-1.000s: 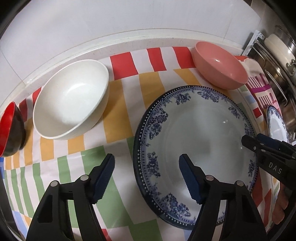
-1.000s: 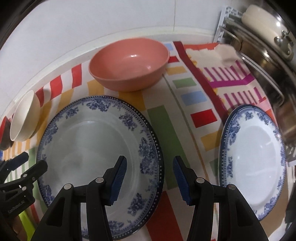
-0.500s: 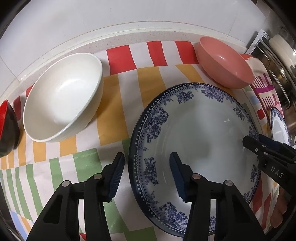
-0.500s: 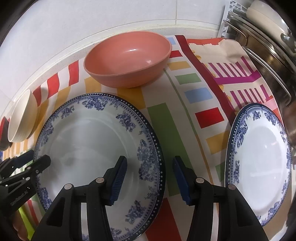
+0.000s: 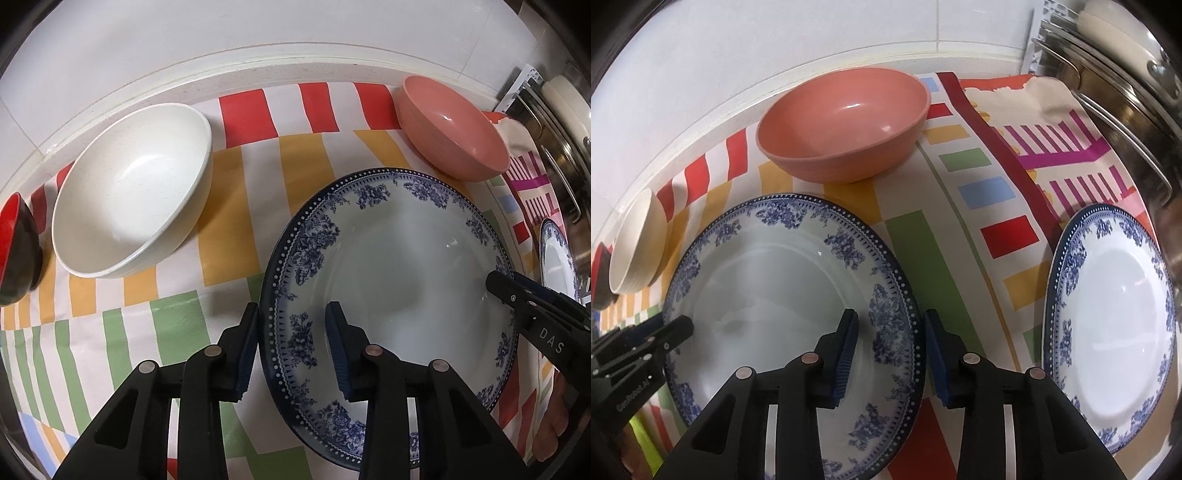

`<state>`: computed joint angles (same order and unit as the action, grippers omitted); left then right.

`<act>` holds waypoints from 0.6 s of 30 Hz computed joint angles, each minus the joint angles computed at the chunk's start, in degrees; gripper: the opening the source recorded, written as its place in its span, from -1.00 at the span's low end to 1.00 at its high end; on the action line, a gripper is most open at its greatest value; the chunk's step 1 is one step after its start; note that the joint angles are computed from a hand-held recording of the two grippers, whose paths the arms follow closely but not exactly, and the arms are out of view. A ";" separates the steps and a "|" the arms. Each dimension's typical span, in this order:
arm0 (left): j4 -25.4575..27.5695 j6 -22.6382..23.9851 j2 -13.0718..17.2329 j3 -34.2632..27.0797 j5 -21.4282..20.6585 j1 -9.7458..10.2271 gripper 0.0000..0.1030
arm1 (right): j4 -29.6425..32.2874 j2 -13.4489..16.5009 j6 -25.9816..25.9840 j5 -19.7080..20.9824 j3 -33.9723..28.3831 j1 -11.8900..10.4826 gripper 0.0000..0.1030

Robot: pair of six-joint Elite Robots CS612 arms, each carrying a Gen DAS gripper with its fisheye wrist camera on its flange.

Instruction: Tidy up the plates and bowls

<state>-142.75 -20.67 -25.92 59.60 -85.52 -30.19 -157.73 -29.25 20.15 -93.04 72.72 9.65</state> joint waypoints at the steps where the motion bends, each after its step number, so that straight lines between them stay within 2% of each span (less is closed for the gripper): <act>1: -0.10 -0.06 -0.13 0.20 0.18 -0.04 -0.31 | -0.02 -0.05 0.36 0.17 0.09 -0.02 -0.28; 10: -2.00 -0.88 -1.72 2.85 -0.26 -0.05 -0.30 | -1.50 -1.24 1.89 -0.36 2.00 0.55 -0.28; 18: -7.39 -1.96 -5.84 10.23 -0.74 0.24 -0.31 | -2.50 -3.85 2.61 -2.92 5.02 2.16 -0.28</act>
<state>-150.14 -22.62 -31.76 69.83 -86.26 -29.96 -160.23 -33.10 22.76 -95.96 77.73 11.81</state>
